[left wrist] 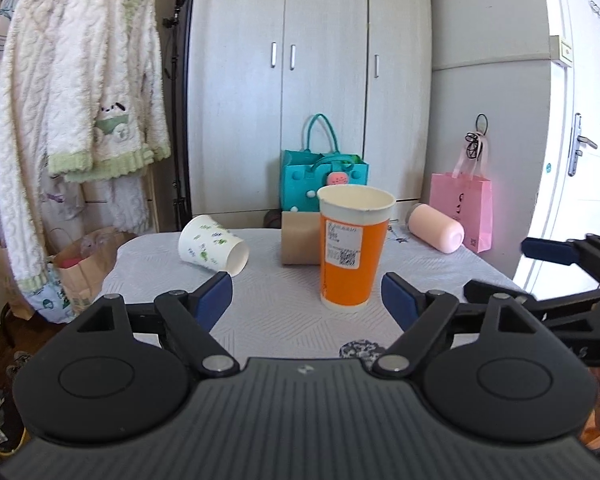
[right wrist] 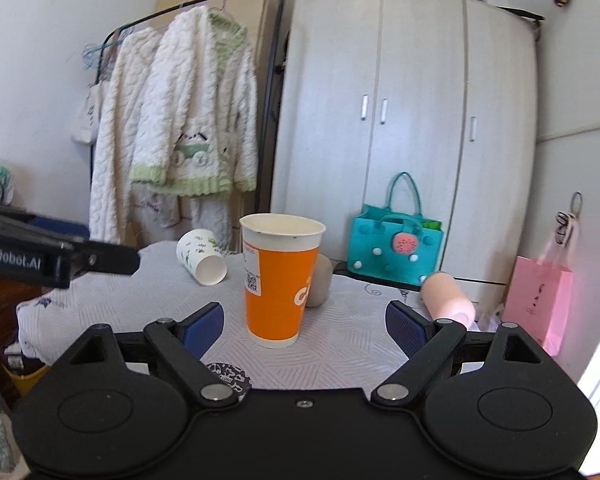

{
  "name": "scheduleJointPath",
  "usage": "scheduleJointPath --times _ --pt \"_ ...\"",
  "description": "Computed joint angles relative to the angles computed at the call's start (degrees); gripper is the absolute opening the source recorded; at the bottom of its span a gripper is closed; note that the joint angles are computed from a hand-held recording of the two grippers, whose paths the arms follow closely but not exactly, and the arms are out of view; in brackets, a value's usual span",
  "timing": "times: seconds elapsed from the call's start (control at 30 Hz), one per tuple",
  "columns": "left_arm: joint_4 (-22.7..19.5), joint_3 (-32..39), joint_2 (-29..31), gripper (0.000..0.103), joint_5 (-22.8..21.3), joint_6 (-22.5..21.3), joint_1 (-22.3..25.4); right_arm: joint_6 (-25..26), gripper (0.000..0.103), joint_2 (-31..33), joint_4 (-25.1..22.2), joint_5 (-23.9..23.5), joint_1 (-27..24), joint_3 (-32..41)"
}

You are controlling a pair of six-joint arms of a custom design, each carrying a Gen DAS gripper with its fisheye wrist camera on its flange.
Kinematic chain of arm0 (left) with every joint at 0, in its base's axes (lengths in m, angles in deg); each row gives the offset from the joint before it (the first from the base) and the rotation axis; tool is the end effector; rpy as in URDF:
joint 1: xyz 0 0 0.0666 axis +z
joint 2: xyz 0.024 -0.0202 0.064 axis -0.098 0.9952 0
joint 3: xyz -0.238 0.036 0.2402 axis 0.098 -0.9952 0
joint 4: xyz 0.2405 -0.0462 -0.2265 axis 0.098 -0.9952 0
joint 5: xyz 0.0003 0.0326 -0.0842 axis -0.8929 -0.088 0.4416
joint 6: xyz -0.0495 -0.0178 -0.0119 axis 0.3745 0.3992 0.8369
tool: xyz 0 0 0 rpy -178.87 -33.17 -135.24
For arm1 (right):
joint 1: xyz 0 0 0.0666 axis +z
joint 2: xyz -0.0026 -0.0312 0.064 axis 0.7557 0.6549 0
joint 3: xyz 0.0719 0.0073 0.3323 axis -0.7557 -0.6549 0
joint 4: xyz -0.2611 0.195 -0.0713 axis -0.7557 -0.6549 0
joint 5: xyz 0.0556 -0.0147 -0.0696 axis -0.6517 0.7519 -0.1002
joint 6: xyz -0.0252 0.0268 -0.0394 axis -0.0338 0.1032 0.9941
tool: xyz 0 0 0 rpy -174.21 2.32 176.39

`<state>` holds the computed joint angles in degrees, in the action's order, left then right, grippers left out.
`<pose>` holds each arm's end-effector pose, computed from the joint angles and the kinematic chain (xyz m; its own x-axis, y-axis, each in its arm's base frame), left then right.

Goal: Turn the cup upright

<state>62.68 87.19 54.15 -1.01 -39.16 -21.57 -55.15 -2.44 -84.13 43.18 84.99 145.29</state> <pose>0.4781 -0.1498 0.3608 -0.2892 0.1620 -0.9435 0.5933 0.8038 -0.0439 0.3789 0.2423 0.3196 -0.2595 -0.0428 -0.9648 0.1772 0.9799 -0.0912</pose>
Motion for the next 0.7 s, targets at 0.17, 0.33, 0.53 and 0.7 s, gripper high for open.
scheduleJointPath --times 0.17,0.33,0.53,0.7 --pt "3.12 -3.41 -1.03 0.085 -1.64 0.99 0.02 -3.17 0.093 0.62 2.33 4.98 2.20 -1.07" --pt "2.76 -4.94 -1.72 0.093 -3.08 1.30 0.15 -5.89 0.103 1.64 2.86 9.24 3.83 -1.13" --pt "3.57 -6.38 -2.51 0.103 -5.68 0.86 0.47 -11.05 0.103 3.37 -3.18 13.09 4.62 1.25" --pt "1.05 -5.15 -1.91 0.103 -6.19 0.82 0.52 -14.54 0.103 4.03 -6.49 14.97 4.96 2.42"
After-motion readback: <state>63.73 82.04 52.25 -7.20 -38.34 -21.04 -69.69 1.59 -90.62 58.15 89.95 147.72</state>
